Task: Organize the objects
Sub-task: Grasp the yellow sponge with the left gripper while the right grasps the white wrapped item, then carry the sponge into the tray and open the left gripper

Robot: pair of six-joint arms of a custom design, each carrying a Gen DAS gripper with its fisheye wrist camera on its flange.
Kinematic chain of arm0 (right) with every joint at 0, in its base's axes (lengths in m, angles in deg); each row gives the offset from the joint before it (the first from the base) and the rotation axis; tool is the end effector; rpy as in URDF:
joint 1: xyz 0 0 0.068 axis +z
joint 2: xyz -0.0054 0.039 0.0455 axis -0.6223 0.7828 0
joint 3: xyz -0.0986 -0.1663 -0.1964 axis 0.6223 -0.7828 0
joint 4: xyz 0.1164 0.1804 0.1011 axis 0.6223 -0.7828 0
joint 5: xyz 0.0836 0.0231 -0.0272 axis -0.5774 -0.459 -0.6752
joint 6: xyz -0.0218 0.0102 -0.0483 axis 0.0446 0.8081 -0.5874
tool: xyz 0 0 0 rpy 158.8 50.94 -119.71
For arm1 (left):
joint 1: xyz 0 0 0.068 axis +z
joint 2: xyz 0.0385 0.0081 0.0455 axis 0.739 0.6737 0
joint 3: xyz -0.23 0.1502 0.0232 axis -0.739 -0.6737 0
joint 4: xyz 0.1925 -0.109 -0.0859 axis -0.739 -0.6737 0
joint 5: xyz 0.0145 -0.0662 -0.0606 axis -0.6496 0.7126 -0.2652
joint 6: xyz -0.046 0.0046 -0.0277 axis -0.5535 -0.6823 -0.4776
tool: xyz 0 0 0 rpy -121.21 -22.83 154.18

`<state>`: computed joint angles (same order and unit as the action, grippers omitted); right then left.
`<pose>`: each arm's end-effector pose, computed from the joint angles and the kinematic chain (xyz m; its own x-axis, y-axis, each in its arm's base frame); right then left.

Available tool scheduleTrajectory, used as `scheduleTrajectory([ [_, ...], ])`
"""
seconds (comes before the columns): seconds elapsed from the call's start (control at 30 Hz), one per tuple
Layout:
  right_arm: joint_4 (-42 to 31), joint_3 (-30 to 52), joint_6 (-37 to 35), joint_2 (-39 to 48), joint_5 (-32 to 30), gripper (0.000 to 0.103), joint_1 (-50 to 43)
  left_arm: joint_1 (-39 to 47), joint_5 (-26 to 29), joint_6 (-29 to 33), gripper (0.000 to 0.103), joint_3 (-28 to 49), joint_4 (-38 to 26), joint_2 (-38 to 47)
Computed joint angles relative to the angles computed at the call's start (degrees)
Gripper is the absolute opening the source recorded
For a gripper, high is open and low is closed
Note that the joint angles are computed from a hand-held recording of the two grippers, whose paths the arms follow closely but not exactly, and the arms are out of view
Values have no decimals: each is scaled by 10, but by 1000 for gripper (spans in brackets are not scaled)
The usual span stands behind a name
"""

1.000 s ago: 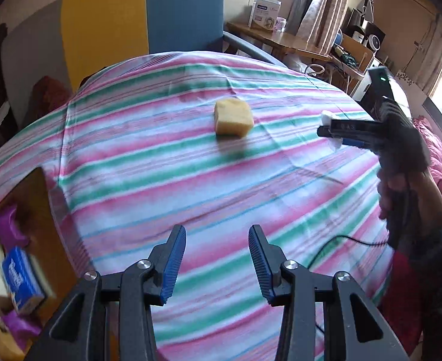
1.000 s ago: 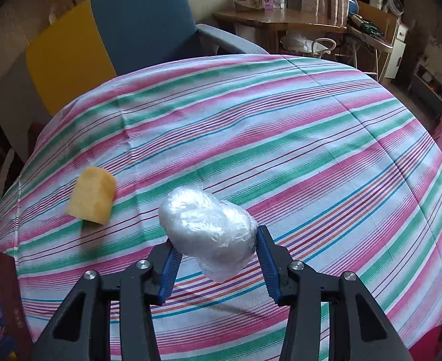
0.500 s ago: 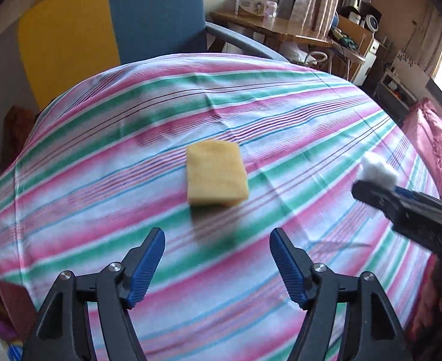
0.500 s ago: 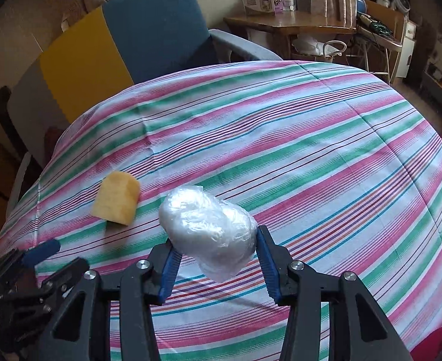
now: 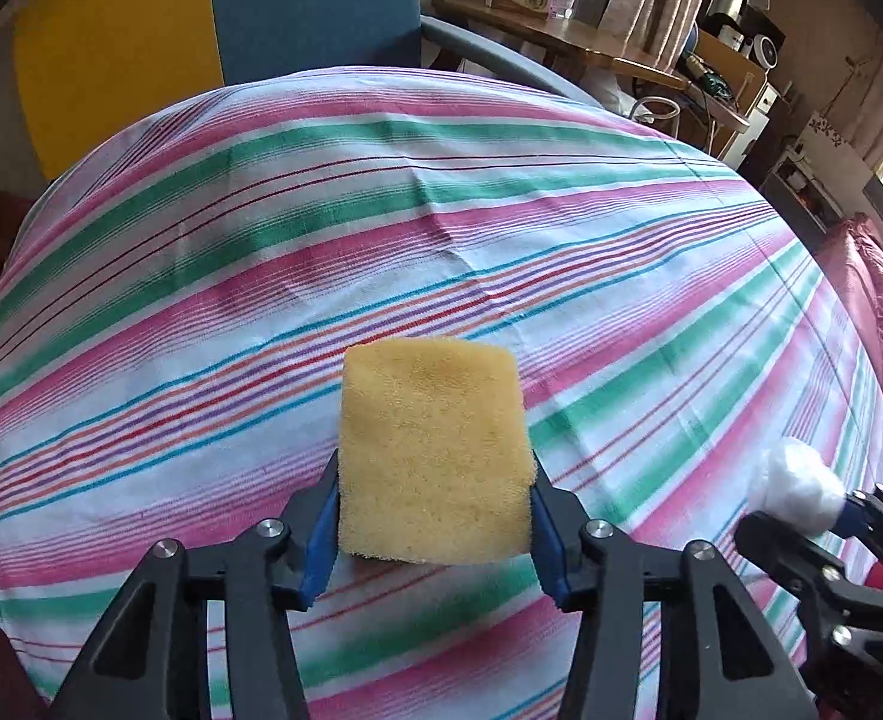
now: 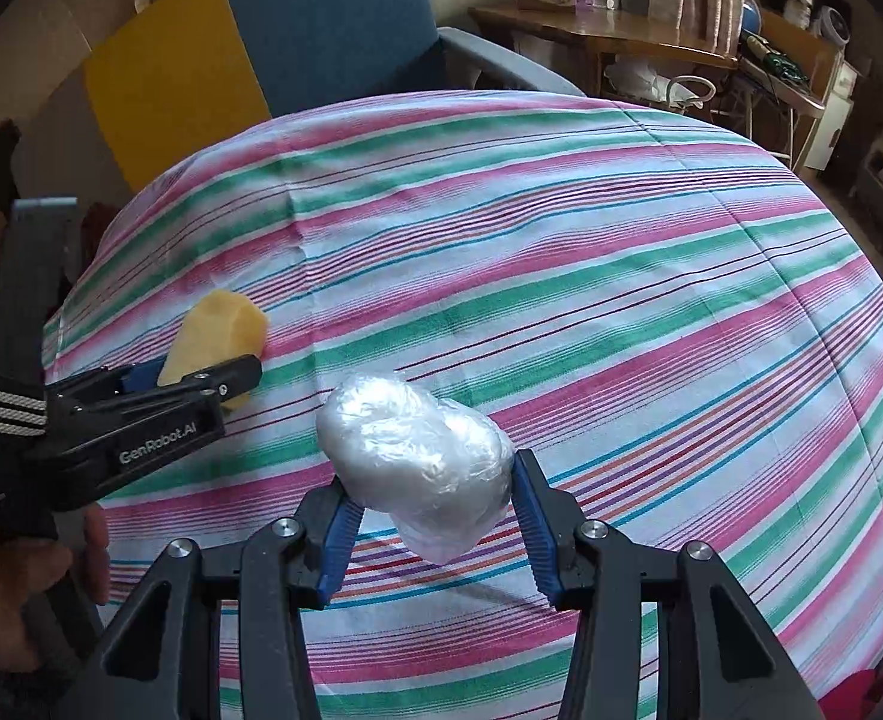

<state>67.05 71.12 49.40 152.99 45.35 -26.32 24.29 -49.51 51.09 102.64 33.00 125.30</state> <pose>0.2663 0.0521 0.0867 -0.8090 0.3669 -0.4592 0.3408 0.9293 0.1420 0.3653 -0.1650 0.0588 -0.7613 0.4650 -0.4519 0.5656 0.8170 -0.1122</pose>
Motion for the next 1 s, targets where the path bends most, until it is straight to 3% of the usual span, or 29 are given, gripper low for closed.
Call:
scheduleTrajectory([
  [0.33, 4, 48, -91, 58, -44, 48, 89, 95, 41, 41, 53, -331, 113, -252],
  [0.5, -5, 75, -136, 94, -57, 49, 139, 172, 73, 87, 53, -445, 102, -363],
  [0.67, 1, 83, -156, 112, -46, 50, 168, 256, 112, 156, 53, -505, 51, -448],
  [0.77, 7, 82, -158, 116, -41, 57, 163, 314, 143, 202, 54, -522, 0, -494],
  [0.83, 6, 80, -149, 111, -38, 77, 167, 350, 159, 230, 54, -525, -35, -517],
  [0.87, 11, 78, -145, 109, -28, 82, 169, 369, 168, 247, 54, -525, -54, -526],
  [1.0, 32, 74, -137, 101, 9, 92, 184, 438, 195, 306, 54, -517, -118, -555],
])
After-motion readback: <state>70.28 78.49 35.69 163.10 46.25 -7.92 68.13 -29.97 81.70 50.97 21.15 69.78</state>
